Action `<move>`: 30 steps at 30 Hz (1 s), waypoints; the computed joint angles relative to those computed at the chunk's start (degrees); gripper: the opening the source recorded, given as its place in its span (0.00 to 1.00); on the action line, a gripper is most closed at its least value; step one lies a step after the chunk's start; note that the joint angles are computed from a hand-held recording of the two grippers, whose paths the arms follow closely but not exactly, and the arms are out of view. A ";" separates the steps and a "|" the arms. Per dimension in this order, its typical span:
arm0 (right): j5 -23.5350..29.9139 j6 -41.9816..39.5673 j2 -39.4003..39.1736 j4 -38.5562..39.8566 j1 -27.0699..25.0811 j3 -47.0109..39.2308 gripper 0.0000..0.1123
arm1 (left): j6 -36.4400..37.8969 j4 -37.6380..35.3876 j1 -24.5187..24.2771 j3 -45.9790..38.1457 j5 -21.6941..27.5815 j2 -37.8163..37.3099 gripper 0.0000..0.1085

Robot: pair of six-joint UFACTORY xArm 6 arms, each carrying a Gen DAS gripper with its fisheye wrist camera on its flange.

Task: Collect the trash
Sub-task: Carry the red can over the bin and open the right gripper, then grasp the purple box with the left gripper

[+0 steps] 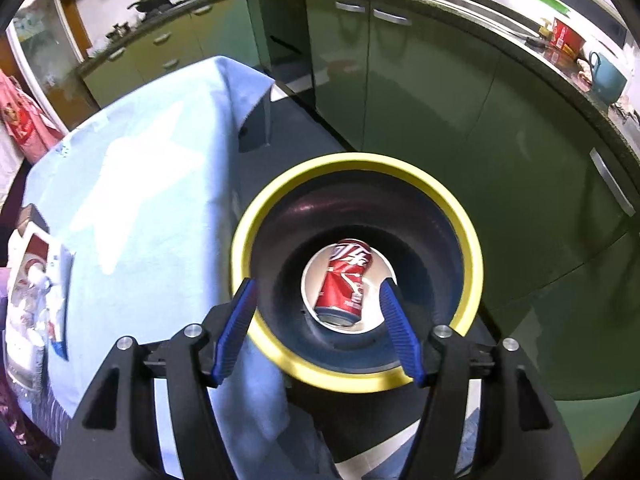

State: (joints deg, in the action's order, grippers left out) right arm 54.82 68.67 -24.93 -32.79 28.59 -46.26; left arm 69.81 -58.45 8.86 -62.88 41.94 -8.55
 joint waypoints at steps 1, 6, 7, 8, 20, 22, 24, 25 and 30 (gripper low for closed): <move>-0.78 0.05 -0.13 -0.10 0.15 0.32 0.54 | 0.31 1.20 0.46 1.60 0.21 -1.72 0.91; -2.89 0.29 -0.76 0.31 1.37 1.53 0.54 | 4.88 6.52 1.27 11.00 -1.48 -10.29 0.91; -3.78 0.61 -0.22 0.13 1.29 1.67 0.54 | 6.31 7.16 1.21 12.74 -1.96 -11.72 0.91; -4.27 0.80 -0.21 0.15 1.60 1.80 0.55 | 8.11 7.68 0.95 14.95 -2.80 -13.44 0.91; -4.95 1.62 -1.13 0.56 4.45 2.03 0.58 | 19.44 5.49 1.83 20.21 0.68 -15.51 0.91; -5.21 1.70 -1.20 0.47 4.45 1.98 0.58 | 20.20 6.28 1.07 20.16 -0.79 -14.70 0.91; -4.92 1.59 -0.84 0.33 4.65 1.32 0.58 | 21.68 6.05 0.42 20.64 -2.94 -14.22 0.90; -4.92 1.33 -0.58 0.44 4.71 1.01 0.58 | 22.32 5.68 0.26 20.79 -3.63 -14.00 0.89; -5.09 0.32 0.96 1.07 4.86 -0.41 0.58 | 24.20 5.44 -1.09 20.81 -7.79 -12.28 0.80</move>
